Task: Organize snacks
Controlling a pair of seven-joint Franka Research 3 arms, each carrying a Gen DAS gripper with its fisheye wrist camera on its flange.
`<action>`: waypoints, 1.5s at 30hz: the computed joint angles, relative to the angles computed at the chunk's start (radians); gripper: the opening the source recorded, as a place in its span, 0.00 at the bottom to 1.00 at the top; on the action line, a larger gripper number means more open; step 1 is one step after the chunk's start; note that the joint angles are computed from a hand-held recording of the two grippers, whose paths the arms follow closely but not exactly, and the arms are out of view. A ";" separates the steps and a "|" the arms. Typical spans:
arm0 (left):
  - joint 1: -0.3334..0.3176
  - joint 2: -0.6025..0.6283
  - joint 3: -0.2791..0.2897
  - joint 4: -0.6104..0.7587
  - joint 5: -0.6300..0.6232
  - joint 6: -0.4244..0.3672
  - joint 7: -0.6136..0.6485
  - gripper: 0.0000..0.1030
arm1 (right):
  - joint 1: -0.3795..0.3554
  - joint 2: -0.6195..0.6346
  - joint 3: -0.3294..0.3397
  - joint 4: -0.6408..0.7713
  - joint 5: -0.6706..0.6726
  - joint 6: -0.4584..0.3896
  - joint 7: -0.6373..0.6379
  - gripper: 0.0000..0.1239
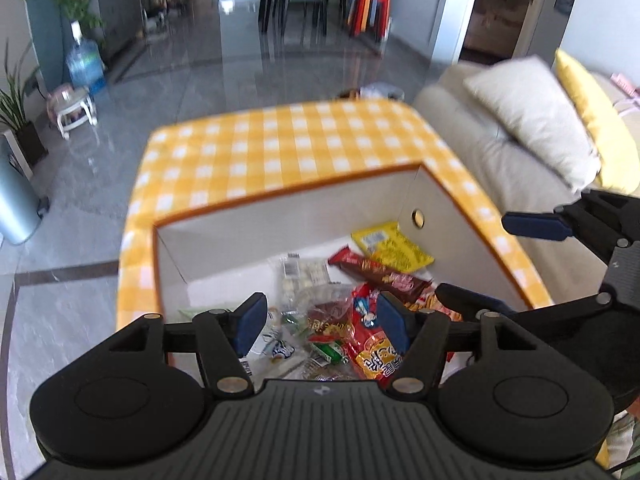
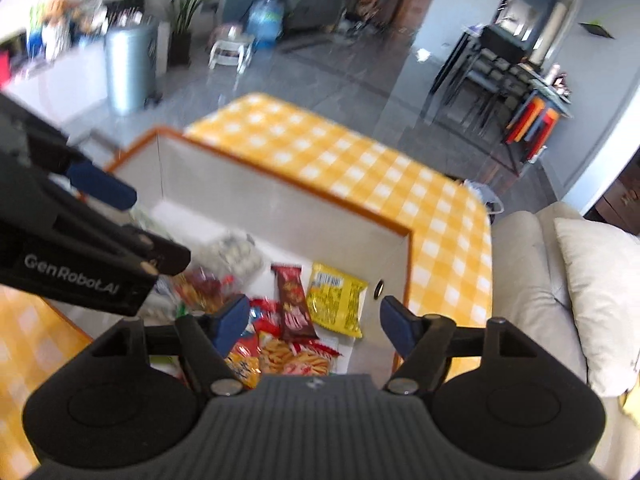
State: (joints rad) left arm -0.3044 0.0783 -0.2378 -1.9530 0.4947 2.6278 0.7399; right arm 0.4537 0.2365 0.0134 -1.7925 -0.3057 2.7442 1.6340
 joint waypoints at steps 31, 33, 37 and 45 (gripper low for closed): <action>-0.020 -0.266 -0.126 -0.289 0.584 -0.101 -0.654 0.87 | -0.426 -0.479 0.398 -0.548 -0.326 0.298 0.735 0.79; -0.020 -0.257 -0.131 -0.292 0.580 -0.111 -0.671 0.87 | -0.408 -0.477 0.387 -0.555 -0.319 0.284 0.720 0.79; -0.029 -0.245 -0.125 -0.296 0.540 -0.111 -0.657 0.87 | -0.395 -0.451 0.377 -0.548 -0.343 0.278 0.723 0.80; -0.048 -0.224 -0.123 -0.280 0.484 -0.160 -0.593 0.87 | -0.322 -0.408 0.304 -0.529 -0.360 0.260 0.722 0.80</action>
